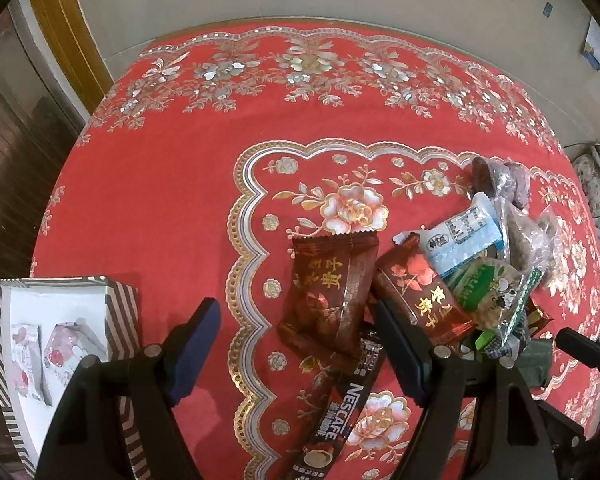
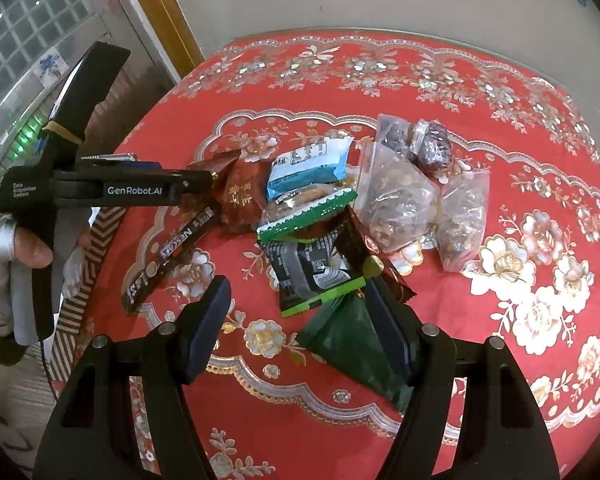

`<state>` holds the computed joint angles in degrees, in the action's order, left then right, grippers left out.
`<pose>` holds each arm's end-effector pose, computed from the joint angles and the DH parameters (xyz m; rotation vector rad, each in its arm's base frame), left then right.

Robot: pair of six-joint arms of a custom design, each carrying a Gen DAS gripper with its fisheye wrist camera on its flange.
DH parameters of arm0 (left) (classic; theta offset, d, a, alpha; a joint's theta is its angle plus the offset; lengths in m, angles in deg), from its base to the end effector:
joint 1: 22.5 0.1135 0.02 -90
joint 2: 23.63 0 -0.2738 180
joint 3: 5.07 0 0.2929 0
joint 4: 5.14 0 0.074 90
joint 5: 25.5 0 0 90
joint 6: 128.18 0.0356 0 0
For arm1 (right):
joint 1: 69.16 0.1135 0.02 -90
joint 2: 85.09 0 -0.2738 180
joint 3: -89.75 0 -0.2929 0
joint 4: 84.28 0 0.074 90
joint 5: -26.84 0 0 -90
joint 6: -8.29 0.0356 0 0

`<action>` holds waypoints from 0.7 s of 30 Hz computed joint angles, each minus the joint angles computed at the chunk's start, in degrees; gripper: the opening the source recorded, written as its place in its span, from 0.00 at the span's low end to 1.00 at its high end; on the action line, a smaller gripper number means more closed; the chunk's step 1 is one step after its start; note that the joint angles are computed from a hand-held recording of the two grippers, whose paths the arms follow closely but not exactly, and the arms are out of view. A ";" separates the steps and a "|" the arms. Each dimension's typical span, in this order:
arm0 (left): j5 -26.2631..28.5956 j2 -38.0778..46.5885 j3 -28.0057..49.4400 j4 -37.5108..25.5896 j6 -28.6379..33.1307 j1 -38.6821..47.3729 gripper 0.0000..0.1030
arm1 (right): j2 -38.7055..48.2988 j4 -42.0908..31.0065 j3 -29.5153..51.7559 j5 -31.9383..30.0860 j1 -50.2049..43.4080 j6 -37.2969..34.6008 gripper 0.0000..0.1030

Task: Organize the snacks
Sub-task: 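Move the right gripper back over the snack pile, then grasp the brown wrapped cake with the right gripper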

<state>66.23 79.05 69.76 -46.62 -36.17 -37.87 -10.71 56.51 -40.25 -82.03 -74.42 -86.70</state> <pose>0.3640 -0.1012 0.1413 0.4284 2.7519 -0.1008 0.2609 -0.0125 0.1598 -0.0964 2.6305 0.3802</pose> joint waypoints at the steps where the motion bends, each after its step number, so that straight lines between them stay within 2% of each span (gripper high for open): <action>1: -0.07 0.20 0.10 0.01 0.01 -0.06 0.78 | -0.08 0.02 -0.06 -0.16 -0.18 0.03 0.68; 14: -0.82 4.51 2.70 0.18 0.05 0.32 0.78 | 0.19 0.56 0.23 -0.62 0.07 0.94 0.68; 21: -1.01 4.94 3.79 -0.10 -0.60 1.79 0.78 | 2.71 2.80 4.01 -1.42 3.32 1.05 0.68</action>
